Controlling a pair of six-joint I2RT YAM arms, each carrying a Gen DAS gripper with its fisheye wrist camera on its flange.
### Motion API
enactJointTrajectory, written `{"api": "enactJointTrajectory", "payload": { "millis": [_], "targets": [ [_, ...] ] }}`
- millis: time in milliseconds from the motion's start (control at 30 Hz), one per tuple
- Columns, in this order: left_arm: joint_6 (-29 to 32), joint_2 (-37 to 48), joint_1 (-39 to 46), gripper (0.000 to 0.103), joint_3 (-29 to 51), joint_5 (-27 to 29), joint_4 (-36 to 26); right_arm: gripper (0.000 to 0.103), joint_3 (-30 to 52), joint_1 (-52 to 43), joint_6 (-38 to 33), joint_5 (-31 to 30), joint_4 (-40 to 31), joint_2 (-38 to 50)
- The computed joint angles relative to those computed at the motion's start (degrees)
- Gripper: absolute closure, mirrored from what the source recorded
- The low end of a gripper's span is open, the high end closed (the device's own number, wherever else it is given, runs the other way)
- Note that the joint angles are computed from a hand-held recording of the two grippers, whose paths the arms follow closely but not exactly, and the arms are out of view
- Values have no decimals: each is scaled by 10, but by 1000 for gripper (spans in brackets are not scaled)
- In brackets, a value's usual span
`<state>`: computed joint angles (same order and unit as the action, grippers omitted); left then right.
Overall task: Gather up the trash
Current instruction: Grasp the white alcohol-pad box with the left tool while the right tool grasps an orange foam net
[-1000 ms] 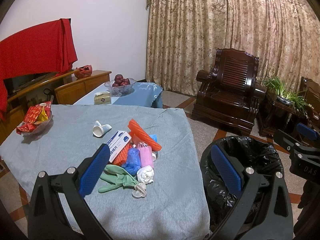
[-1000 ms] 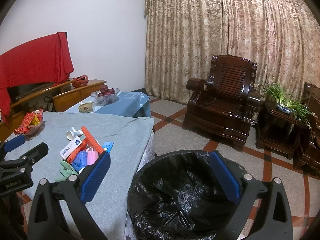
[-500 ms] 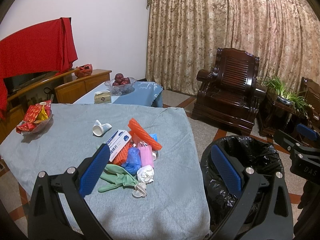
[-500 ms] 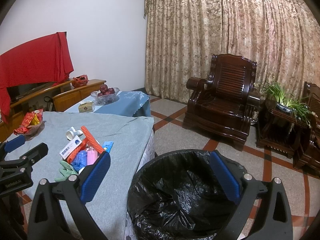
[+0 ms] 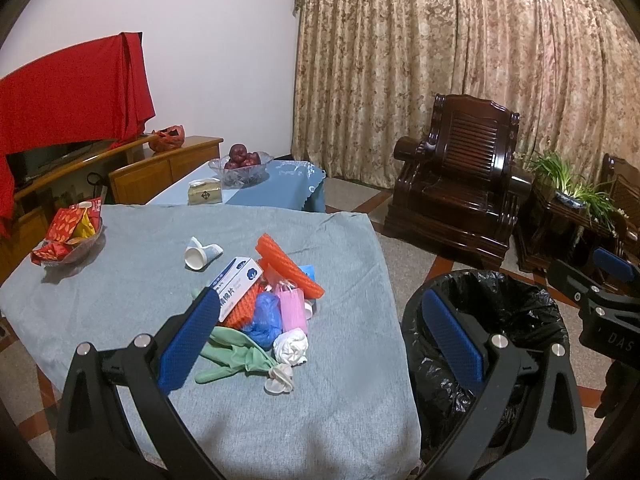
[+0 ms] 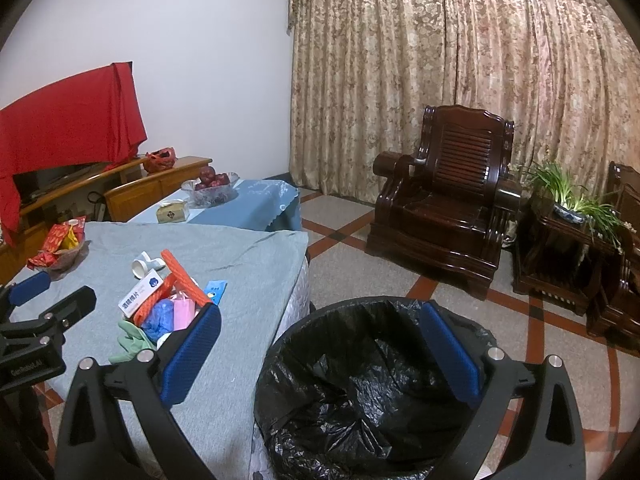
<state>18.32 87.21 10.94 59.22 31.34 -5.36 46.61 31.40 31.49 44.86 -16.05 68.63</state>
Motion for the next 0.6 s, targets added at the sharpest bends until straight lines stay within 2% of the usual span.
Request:
{"api": "enactJointTrajectory", "payload": {
  "millis": [100,133,233,367,500,600],
  "targets": [
    [2,16,5,5,-1,2,14,6,-16,6,4,2,27,14],
    [-3,29,-1,5,-13,-5,43,6,-20,-6,-6,-9,49,27],
    [-7,46,4,5,-13,-8,64,6,-22,-10,-14,-19,78,47],
    [-20,80,17,5,25,-17,58,6,-11,-25,-36,-50,111,78],
    [-28,149,41,5,85,-8,57,6,7,-41,-56,-92,158,132],
    [-39,204,47,5,143,-26,52,6,37,-61,-72,-123,181,178]
  ]
}}
